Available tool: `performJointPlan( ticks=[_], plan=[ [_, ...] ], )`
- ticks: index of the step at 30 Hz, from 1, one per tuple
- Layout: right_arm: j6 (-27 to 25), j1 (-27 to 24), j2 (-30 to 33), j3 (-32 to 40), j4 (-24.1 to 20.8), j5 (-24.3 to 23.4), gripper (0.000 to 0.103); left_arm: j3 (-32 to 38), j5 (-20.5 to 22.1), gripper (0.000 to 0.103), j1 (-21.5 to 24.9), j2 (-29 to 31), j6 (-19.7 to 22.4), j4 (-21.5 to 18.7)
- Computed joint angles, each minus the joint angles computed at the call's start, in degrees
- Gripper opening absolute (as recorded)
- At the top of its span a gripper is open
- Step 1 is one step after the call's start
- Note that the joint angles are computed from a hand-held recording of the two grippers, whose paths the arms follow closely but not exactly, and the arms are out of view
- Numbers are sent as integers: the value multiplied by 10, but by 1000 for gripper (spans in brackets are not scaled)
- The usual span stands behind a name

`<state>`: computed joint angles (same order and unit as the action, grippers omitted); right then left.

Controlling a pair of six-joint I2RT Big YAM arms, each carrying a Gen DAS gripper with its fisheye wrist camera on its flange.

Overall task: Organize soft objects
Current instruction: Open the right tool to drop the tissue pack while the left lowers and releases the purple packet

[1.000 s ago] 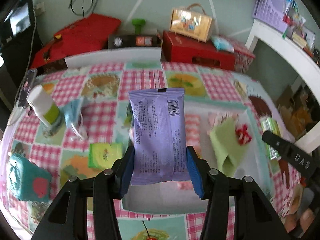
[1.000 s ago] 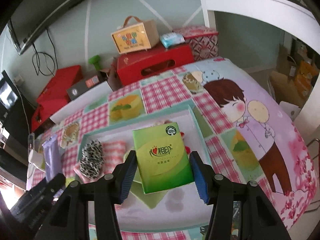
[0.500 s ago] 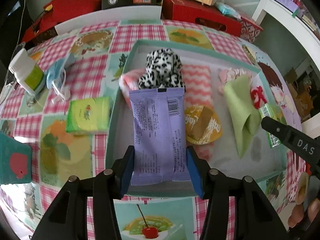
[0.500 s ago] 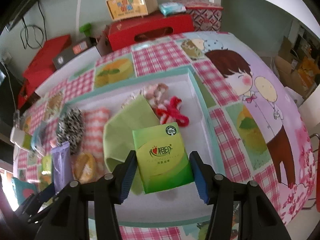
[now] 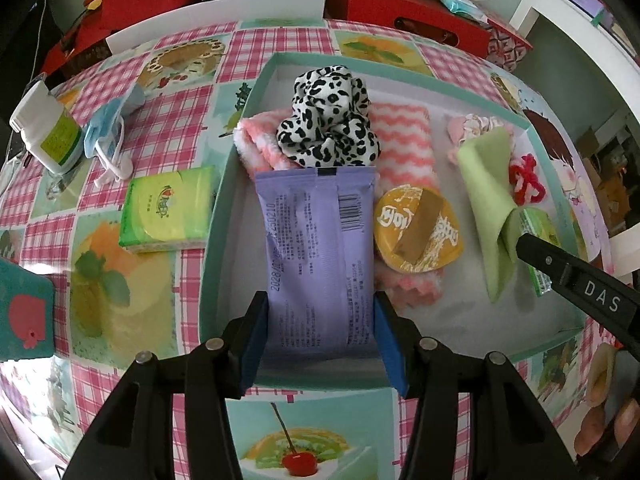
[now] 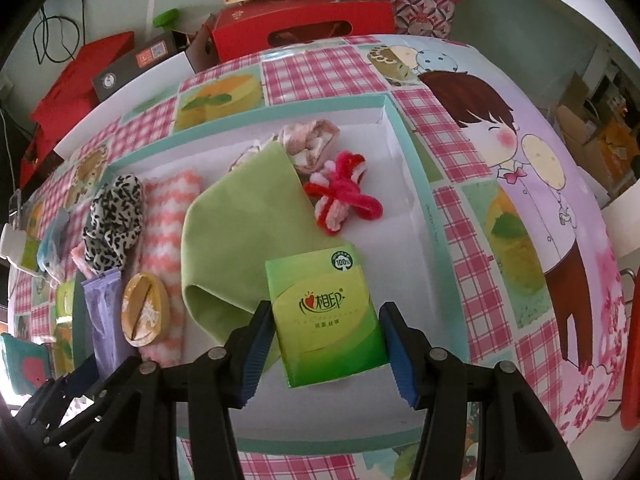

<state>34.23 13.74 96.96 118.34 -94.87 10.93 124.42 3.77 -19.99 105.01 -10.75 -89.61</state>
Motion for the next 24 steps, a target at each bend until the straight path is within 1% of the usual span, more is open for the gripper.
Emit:
performJointPlan(
  ticks=[2, 4, 10, 15, 17, 20, 24],
  plan=[
    [0, 0, 1, 4, -1, 1, 59, 5, 3, 55, 1, 2, -1, -2],
    [0, 1, 1, 6, 0, 3, 62, 6, 6, 56, 3, 1, 1, -1],
    [0, 4, 1, 22, 1, 21, 63, 23, 13, 56, 6, -1, 5, -8],
    [2, 6, -1, 32, 7, 33, 63, 24, 23, 57, 9, -6, 6, -5],
    [2, 8, 0, 36, 8, 34, 63, 24, 21, 57, 9, -5, 5, -7],
    [-2, 8, 2, 37, 9, 30, 63, 25, 28, 57, 11, -3, 1, -12],
    [-4, 10, 3, 40, 8, 31, 63, 21, 28, 57, 12, -4, -4, -7]
  ],
)
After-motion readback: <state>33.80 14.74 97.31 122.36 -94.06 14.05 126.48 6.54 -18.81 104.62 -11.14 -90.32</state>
